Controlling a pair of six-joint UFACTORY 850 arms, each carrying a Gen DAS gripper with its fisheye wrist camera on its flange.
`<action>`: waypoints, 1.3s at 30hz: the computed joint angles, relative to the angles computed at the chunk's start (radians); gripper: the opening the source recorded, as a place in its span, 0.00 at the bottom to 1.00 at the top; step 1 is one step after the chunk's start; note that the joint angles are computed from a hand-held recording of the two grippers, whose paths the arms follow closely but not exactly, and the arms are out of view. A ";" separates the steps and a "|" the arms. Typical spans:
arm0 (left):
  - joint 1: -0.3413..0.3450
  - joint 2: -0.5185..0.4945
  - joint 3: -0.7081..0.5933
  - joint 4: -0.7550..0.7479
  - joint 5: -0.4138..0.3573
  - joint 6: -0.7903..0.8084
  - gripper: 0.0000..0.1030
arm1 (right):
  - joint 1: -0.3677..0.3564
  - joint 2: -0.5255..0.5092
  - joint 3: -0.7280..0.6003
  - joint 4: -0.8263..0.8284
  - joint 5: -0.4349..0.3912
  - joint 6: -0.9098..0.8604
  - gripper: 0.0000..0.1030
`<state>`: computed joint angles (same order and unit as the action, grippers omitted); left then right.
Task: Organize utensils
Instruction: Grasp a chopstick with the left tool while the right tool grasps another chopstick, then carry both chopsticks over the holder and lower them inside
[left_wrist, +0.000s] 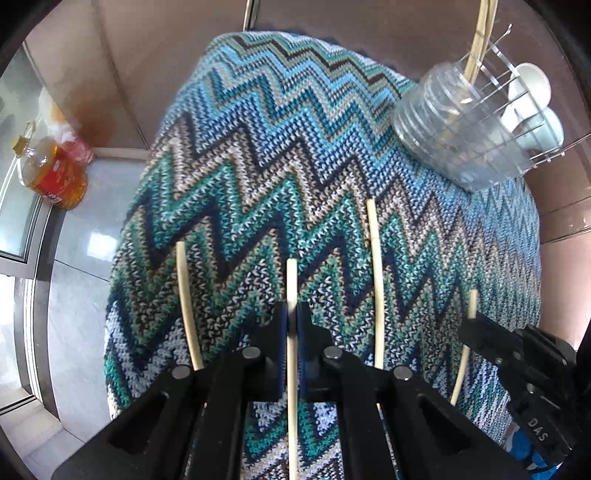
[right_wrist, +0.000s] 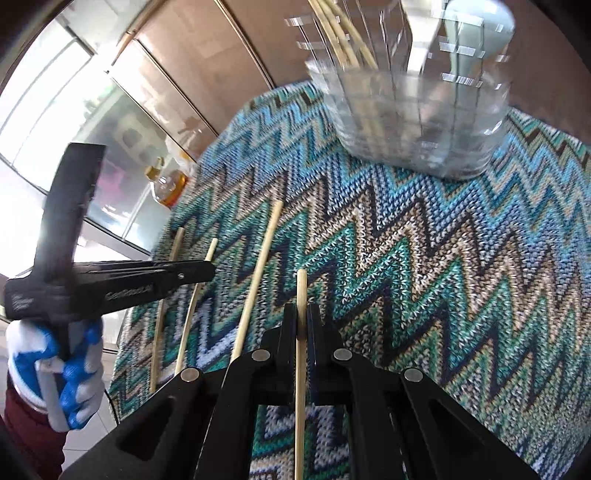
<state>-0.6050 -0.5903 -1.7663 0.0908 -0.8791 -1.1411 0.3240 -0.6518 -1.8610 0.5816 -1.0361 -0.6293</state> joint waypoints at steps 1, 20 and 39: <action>-0.005 0.010 0.005 0.017 0.002 -0.017 0.04 | -0.004 0.017 0.017 0.016 0.011 -0.015 0.05; -0.131 0.146 -0.066 0.652 0.006 -0.422 0.04 | -0.074 0.227 0.105 0.339 0.217 -0.325 0.05; -0.038 -0.280 -0.700 1.095 -0.011 -0.572 0.04 | -0.017 -0.150 -0.422 0.790 0.516 -0.651 0.05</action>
